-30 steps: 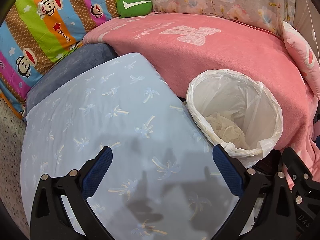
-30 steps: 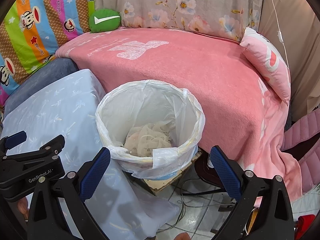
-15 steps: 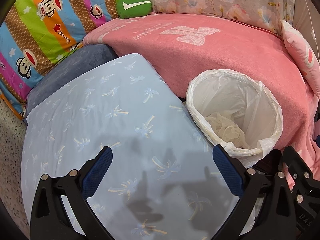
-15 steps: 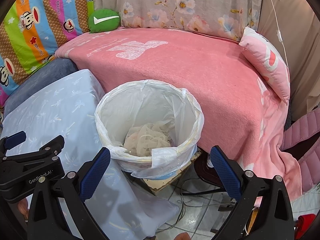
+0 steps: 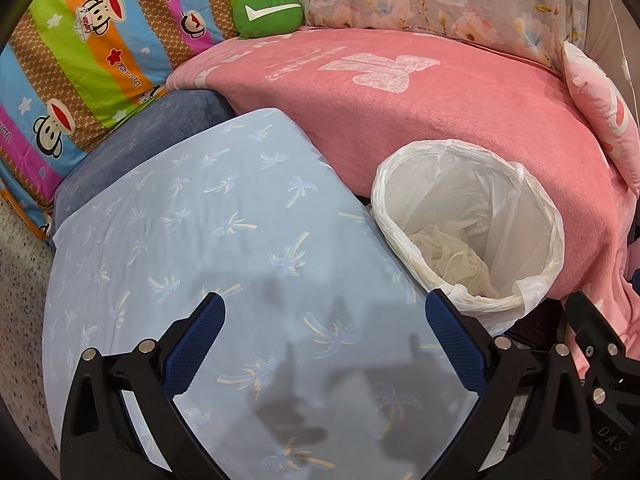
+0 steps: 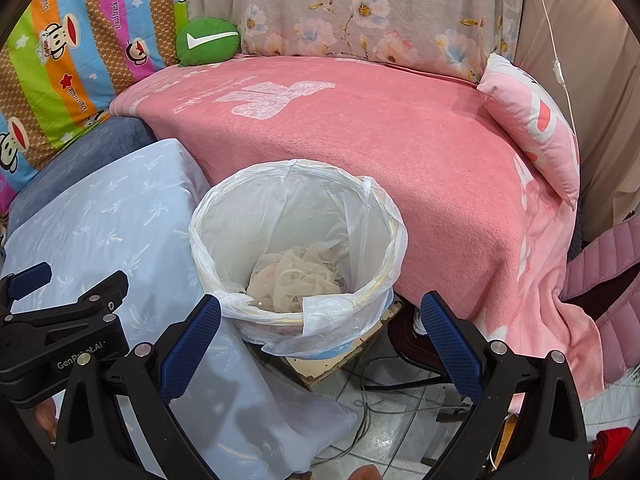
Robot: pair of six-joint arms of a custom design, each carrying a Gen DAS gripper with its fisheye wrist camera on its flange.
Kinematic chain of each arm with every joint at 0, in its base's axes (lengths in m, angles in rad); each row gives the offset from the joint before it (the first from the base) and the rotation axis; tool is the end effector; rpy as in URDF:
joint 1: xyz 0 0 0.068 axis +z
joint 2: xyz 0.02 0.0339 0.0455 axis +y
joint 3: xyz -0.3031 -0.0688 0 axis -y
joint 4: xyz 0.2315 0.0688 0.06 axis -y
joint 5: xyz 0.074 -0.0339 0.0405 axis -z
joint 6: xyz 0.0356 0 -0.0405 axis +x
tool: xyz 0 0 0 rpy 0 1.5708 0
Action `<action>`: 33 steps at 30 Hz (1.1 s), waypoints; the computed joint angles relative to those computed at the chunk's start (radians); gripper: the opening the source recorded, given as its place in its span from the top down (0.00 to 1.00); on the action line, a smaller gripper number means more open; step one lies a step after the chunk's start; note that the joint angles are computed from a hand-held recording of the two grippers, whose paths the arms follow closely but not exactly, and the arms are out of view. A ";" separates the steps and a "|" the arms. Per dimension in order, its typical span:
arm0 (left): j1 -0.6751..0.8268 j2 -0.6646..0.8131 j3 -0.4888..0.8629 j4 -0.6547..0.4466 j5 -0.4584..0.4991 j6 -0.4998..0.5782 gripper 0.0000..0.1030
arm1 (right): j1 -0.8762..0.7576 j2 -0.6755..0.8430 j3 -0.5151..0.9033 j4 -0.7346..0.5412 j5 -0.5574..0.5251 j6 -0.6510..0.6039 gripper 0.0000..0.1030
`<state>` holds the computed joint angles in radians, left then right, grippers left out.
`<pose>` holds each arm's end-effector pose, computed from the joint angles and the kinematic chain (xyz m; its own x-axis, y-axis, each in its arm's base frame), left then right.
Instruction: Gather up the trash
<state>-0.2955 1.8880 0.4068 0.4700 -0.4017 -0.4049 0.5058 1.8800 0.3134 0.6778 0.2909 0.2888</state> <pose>0.2448 -0.0600 0.0858 -0.7726 -0.1438 -0.6184 -0.2555 0.9621 0.0954 0.2161 0.1080 0.0871 -0.7381 -0.0969 -0.6677 -0.0999 0.9944 -0.0339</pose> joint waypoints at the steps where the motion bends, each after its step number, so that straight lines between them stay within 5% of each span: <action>1: -0.002 -0.002 0.002 -0.003 -0.002 -0.001 0.07 | 0.003 0.001 -0.005 0.005 0.003 0.004 0.06; 33: 0.007 -0.034 -0.021 -0.002 -0.003 0.002 0.07 | 0.042 -0.051 -0.015 -0.040 0.033 0.038 0.06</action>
<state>-0.2882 1.8539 0.3857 0.4676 -0.4052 -0.4032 0.5473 1.8291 0.2987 0.6375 0.3236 0.3273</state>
